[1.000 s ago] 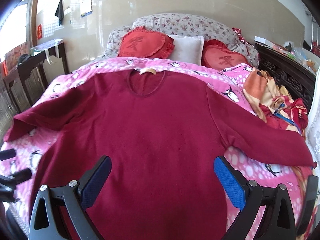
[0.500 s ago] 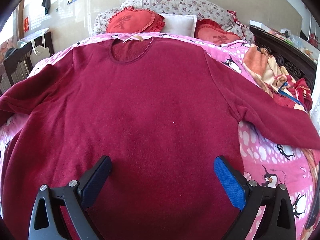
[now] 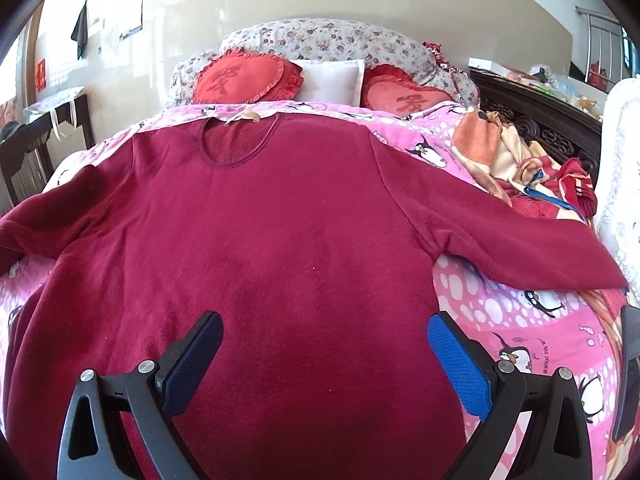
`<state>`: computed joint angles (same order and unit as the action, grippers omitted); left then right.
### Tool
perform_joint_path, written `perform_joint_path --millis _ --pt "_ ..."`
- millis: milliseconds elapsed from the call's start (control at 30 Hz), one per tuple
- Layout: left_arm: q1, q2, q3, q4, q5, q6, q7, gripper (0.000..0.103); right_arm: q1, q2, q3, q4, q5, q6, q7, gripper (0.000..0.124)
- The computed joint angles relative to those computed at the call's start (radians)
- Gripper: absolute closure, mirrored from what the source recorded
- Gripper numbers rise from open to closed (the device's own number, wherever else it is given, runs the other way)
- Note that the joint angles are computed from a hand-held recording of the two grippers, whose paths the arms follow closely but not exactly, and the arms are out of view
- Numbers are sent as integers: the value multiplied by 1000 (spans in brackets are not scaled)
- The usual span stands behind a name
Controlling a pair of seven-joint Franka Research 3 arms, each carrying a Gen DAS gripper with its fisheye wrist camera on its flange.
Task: Fold small clothes
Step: 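Move the left tool toward the sweater sleeve beside it, then grasp the sweater sleeve cuff with the left gripper and lift it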
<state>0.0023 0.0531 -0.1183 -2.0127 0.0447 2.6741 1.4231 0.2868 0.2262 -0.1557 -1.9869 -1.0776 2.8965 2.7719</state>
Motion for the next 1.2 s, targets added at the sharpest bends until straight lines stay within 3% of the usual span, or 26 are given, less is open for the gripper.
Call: perform_joint_path --millis 333,433,500,567,733,800,1000,1067,1200 --pt "1 -4 3 -6 29 -1 -3 1 0 4 -1 2 -1 0 -3 22" --pt "28 -10 2 -7 -162 -17 154 1 1 4 -2 1 1 -1 -6 22" --pt "59 -13 12 18 -356 -76 304 1 2 4 -1 0 6 -4 -12 22" --pt "94 -16 38 52 -470 -127 386 1 0 7 3 3 23 -9 -32 22" --pt "200 21 103 156 -671 -231 442 1 6 14 4 7 56 -19 -76 22" --pt "259 63 122 199 -752 -289 422 8 11 14 -1 6 52 -20 -74 22" --pt "414 180 104 268 -992 -447 378 16 13 14 -3 6 61 -18 -84 22" --pt "433 203 86 284 -1027 -463 396 16 14 15 -1 7 70 -19 -94 22" --pt "431 237 62 302 -1021 -400 395 18 19 15 -4 8 71 -24 -98 22"
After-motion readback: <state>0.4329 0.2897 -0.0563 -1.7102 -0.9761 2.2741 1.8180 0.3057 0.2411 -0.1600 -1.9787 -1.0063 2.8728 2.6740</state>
